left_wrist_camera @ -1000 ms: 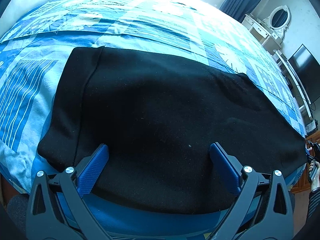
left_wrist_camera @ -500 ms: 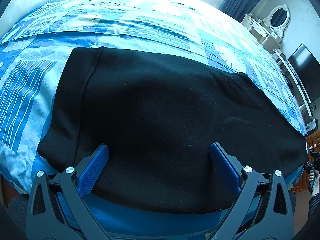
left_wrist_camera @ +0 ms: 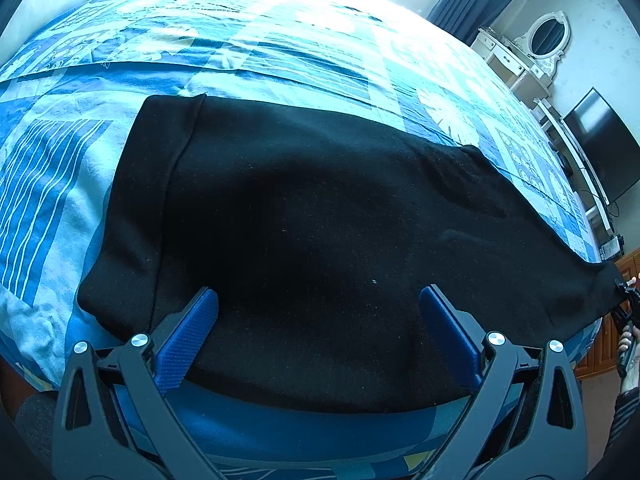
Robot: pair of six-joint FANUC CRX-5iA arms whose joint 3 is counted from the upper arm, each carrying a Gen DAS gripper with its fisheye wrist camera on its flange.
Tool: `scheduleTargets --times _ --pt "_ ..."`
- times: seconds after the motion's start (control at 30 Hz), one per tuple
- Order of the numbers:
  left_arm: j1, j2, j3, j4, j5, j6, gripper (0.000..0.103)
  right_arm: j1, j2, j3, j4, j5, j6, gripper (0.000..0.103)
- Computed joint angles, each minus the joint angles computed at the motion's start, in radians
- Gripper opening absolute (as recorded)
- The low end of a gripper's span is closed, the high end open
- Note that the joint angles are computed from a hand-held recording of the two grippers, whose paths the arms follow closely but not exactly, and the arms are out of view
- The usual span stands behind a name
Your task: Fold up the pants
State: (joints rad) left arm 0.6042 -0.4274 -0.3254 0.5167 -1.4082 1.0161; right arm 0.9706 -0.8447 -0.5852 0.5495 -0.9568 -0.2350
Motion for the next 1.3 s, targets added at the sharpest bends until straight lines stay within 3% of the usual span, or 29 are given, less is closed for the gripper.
scheduleTargets --times 0.13,0.3,0.5,0.7,0.9,1.13,1.3 --pt "0.01 -0.016 -0.007 0.003 -0.011 -0.033 0.1 0.042 0.118 0.104 0.062 0.057 0.038 0.026" --pt "0.004 -0.015 -0.001 -0.009 -0.013 -0.04 0.1 0.097 0.244 0.226 0.056 0.085 0.144 0.026" --pt "0.015 -0.006 0.004 0.006 -0.026 -0.003 0.1 0.131 0.436 0.356 -0.023 0.137 0.288 0.026" --pt "-0.006 -0.02 0.005 -0.024 -0.006 -0.01 0.1 0.149 0.616 0.462 -0.15 0.124 0.4 0.026" --pt "-0.023 -0.023 0.011 -0.049 0.003 -0.007 0.1 0.176 0.757 0.568 -0.208 0.014 0.492 0.026" --pt "-0.016 -0.02 0.011 -0.043 -0.002 0.003 0.1 0.203 0.846 0.627 -0.211 -0.087 0.547 0.026" --pt "-0.034 -0.03 0.009 -0.067 0.014 0.003 0.1 0.218 0.872 0.638 -0.217 -0.105 0.559 0.026"
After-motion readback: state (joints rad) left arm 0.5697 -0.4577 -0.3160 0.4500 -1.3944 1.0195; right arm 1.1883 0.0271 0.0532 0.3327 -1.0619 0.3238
